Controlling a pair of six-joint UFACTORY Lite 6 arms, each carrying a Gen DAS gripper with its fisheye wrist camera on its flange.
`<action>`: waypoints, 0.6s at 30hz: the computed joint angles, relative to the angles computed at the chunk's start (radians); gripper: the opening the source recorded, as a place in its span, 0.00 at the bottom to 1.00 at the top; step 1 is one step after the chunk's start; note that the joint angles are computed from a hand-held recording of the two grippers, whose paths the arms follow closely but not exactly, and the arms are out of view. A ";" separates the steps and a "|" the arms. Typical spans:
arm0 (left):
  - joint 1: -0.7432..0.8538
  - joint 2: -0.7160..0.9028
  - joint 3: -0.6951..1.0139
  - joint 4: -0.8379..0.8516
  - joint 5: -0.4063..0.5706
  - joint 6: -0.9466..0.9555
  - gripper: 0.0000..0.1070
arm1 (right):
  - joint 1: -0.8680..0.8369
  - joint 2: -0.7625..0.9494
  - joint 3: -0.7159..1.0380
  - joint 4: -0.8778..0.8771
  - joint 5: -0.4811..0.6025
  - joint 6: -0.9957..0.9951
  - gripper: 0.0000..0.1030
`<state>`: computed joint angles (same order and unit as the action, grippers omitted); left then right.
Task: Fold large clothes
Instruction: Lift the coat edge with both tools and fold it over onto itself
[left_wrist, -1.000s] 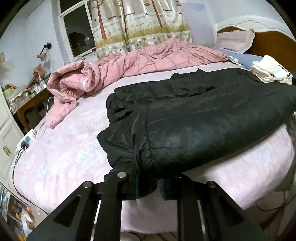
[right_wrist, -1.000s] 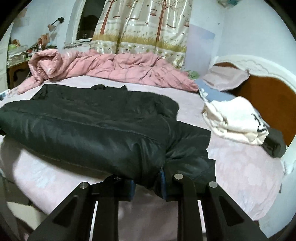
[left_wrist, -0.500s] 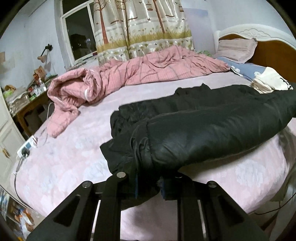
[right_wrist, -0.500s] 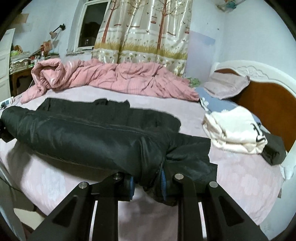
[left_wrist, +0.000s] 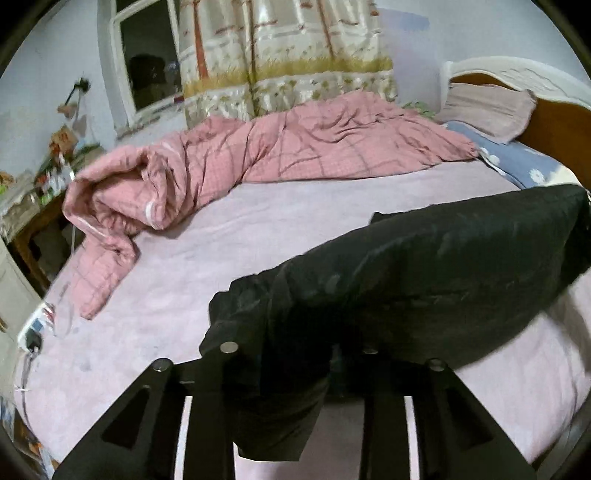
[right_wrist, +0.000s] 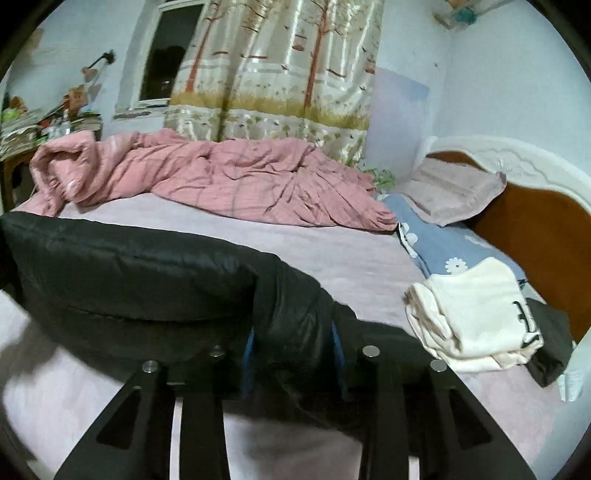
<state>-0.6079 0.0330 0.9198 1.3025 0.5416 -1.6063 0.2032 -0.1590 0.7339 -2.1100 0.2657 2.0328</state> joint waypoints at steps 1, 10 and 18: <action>0.035 0.041 0.030 0.012 -0.030 -0.006 0.32 | -0.016 0.073 0.054 -0.067 -0.002 0.072 0.47; 0.216 0.256 0.074 0.505 -0.142 -0.541 0.81 | -0.087 0.452 0.213 -0.363 0.252 0.485 0.92; 0.223 0.165 -0.036 0.693 -0.047 -0.672 0.87 | -0.244 0.504 0.277 -0.574 0.147 0.678 0.92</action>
